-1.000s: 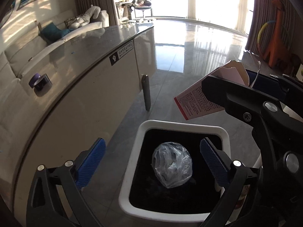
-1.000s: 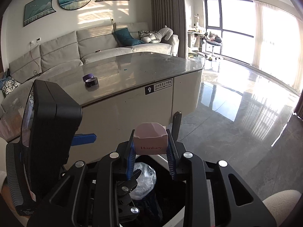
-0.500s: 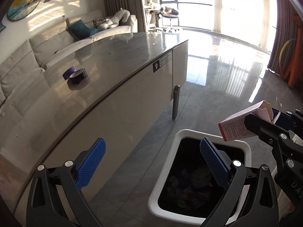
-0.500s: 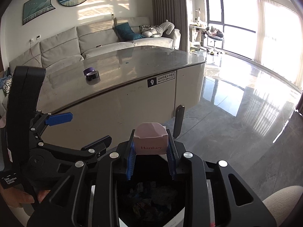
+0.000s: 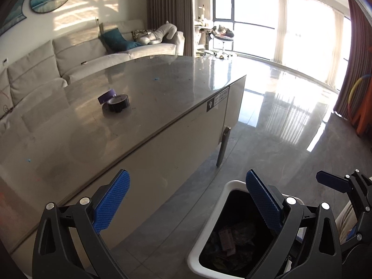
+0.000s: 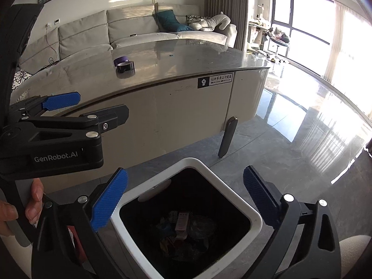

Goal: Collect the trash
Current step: 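Move both tools back over the table toward the tape roll and purple lid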

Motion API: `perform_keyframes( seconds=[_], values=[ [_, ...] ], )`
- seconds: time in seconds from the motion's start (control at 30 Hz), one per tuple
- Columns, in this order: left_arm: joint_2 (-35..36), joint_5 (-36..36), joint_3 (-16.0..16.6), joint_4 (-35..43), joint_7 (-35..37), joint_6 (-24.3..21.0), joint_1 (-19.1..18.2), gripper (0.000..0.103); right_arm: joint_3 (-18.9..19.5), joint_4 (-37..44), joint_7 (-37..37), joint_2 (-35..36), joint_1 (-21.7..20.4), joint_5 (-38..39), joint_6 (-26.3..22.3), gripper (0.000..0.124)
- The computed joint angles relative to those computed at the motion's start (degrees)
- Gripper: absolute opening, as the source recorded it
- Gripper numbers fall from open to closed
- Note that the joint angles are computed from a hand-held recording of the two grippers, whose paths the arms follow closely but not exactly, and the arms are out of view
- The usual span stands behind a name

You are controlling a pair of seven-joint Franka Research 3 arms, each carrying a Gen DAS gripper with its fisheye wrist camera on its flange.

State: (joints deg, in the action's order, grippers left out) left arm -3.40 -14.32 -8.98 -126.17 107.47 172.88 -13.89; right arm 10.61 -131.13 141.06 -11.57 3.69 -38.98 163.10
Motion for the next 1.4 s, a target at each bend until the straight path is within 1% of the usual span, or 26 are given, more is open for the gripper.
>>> perform_keyframes(
  seconds=[0.07, 0.1, 0.17, 0.27, 0.4, 0.47, 0.53, 0.57, 0.63, 0.67, 0.73, 0.8, 0.87, 0.9, 0.93, 0.97, 1.03, 1.13, 1.2, 1.27, 1.33, 1.4],
  values=[
    [0.2, -0.5, 0.2, 0.5, 0.0, -0.2, 0.1, 0.098, 1.3, 0.5, 3.5, -0.3, -1.5, -4.6, 0.1, 0.099],
    [0.5, 0.6, 0.0, 0.8, -1.0, -0.1, 0.5, 0.098, 1.4, 0.7, 4.4, -0.4, -1.8, -6.0, 0.3, 0.099],
    [0.8, 2.2, -0.1, 1.4, -2.5, 0.0, 1.2, 0.098, 1.2, 1.4, 5.3, -0.3, -1.9, -7.5, 0.8, 0.099],
    [1.4, 2.6, -0.1, 2.6, -3.7, -0.1, 2.0, 0.098, 1.1, 2.9, 7.7, 0.1, -2.5, -10.6, 1.5, 0.099],
    [1.8, 0.5, -0.1, 3.9, -3.6, -0.7, 2.7, 0.098, 0.6, 4.4, 9.9, 0.7, -2.5, -13.9, 2.3, 0.099],
    [1.9, -0.4, -0.2, 4.1, -3.3, -0.9, 3.0, 0.098, 0.9, 4.9, 13.6, 0.7, -3.2, -18.1, 3.0, 0.099],
    [2.0, -1.6, -0.2, 4.4, -2.9, -1.2, 3.2, 0.098, 0.3, 5.7, 14.1, 1.1, -2.9, -19.5, 4.1, 0.099],
    [2.0, -1.6, -0.3, 4.5, -3.0, -1.1, 3.4, 0.098, 0.1, 6.4, 14.0, 1.5, -2.8, -20.1, 3.8, 0.099],
    [2.0, -0.4, -0.4, 4.4, -4.1, -0.4, 3.8, 0.098, -0.6, 7.9, 13.6, 2.7, -2.2, -21.1, 3.7, 0.099],
    [2.0, 1.4, -0.5, 4.2, -5.7, 0.5, 4.1, 0.098, -1.3, 8.5, 13.1, 3.2, -1.9, -21.3, 4.1, 0.099],
    [2.3, 9.2, -0.6, 4.3, -12.9, 2.3, 5.2, 0.098, -2.2, 10.5, 13.4, 4.8, -1.6, -23.2, 5.4, 0.099],
    [3.0, 13.1, -0.5, 5.3, -17.0, 3.2, 5.7, 0.098, -3.6, 12.7, 11.6, 6.9, -0.7, -23.3, 6.8, 0.099],
    [4.3, 18.5, -0.3, 7.4, -22.5, 3.1, 6.3, 0.098, -5.1, 15.6, 10.5, 9.4, 0.2, -23.8, 8.2, 0.099],
    [5.1, 21.6, 0.0, 8.7, -25.2, 2.7, 6.5, 0.098, -5.9, 17.1, 9.5, 10.6, 0.8, -23.5, 8.8, 0.099],
    [5.9, 26.4, 0.7, 10.1, -29.5, 2.1, 6.4, 0.098, -6.8, 18.6, 8.7, 12.0, 1.4, -23.2, 9.7, 0.099],
    [6.7, 28.7, 1.0, 11.4, -31.7, 1.5, 6.6, 0.098, -7.5, 19.9, 7.6, 13.2, 2.0, -22.7, 10.3, 0.099],
    [8.6, 27.1, 0.3, 14.1, -30.6, -0.2, 7.7, 0.098, -8.6, 22.4, 2.3, 15.7, 2.9, -18.1, 11.3, 0.099],
    [11.9, 27.6, 0.2, 19.2, -31.3, -4.6, 8.2, 0.098, -9.5, 25.6, -3.8, 19.2, 3.6, -12.0, 13.1, 0.099],
    [13.9, 28.1, 0.3, 22.1, -32.0, -6.2, 8.3, 0.098, -9.4, 27.2, -8.3, 21.2, 3.6, -7.5, 13.9, 0.099],
    [15.4, 28.6, 0.3, 24.1, -32.5, -7.2, 8.3, 0.098, -9.6, 29.1, -11.7, 23.0, 4.0, -4.7, 13.7, 0.099],
    [16.9, 30.6, 1.0, 26.1, -33.5, -8.1, 7.8, 0.098, -6.9, 31.1, -19.3, 25.2, 2.2, 1.9, 13.0, 0.099],
    [18.1, 32.3, 1.4, 27.6, -34.1, -8.8, 7.4, 0.098, -5.6, 32.9, -23.9, 27.2, 1.3, 6.1, 12.9, 0.099]
  ],
)
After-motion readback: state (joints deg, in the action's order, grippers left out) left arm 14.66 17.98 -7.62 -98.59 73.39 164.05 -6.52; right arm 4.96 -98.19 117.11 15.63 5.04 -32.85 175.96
